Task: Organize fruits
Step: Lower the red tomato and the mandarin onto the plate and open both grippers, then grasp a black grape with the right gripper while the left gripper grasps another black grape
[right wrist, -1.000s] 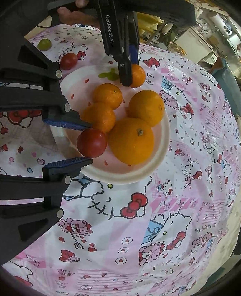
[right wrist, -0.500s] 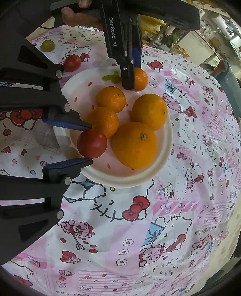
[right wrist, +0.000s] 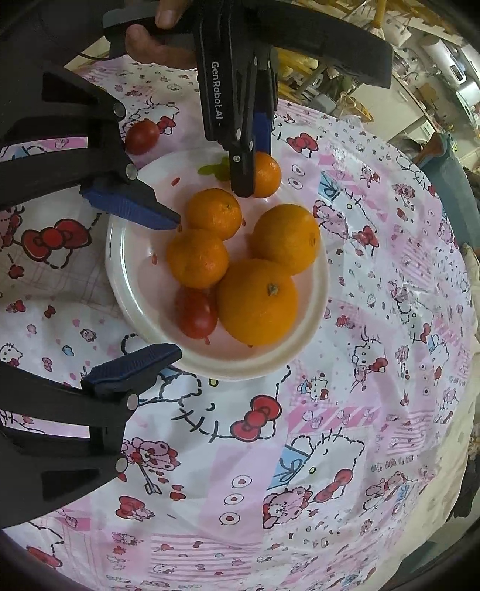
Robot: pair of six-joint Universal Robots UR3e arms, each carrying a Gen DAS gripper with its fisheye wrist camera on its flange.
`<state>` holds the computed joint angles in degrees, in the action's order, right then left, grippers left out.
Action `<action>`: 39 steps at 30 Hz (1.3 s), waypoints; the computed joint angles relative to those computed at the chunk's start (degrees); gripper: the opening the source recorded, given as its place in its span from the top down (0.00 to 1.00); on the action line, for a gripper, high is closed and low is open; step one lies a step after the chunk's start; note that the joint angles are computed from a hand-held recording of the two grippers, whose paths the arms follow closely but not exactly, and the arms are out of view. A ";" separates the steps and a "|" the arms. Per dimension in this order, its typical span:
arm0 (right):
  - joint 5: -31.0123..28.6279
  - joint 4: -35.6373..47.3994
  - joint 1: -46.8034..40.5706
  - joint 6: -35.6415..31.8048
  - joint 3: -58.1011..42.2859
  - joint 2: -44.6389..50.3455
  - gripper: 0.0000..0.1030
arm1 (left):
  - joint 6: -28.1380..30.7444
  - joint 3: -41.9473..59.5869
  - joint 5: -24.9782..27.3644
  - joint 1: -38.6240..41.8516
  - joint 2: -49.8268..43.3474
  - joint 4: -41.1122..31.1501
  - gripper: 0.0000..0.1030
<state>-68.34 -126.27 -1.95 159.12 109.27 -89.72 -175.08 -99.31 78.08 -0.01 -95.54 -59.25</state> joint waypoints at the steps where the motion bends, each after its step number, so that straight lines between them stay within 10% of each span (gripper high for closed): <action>1: 0.01 0.08 0.03 -0.07 -0.03 -0.14 0.35 | 0.12 -0.40 -0.87 0.28 0.53 0.30 0.30; 3: 0.15 0.14 -0.27 -0.07 0.24 -1.00 0.35 | -1.20 -1.25 1.69 -0.73 1.71 2.66 0.11; 17: 4.90 5.88 -7.34 1.46 4.79 -14.70 0.35 | -1.54 -5.55 1.92 1.49 12.10 3.27 0.11; 39: 9.83 11.74 -4.76 7.62 13.71 -27.08 0.34 | 4.55 -15.76 -0.47 16.86 41.74 -15.52 0.11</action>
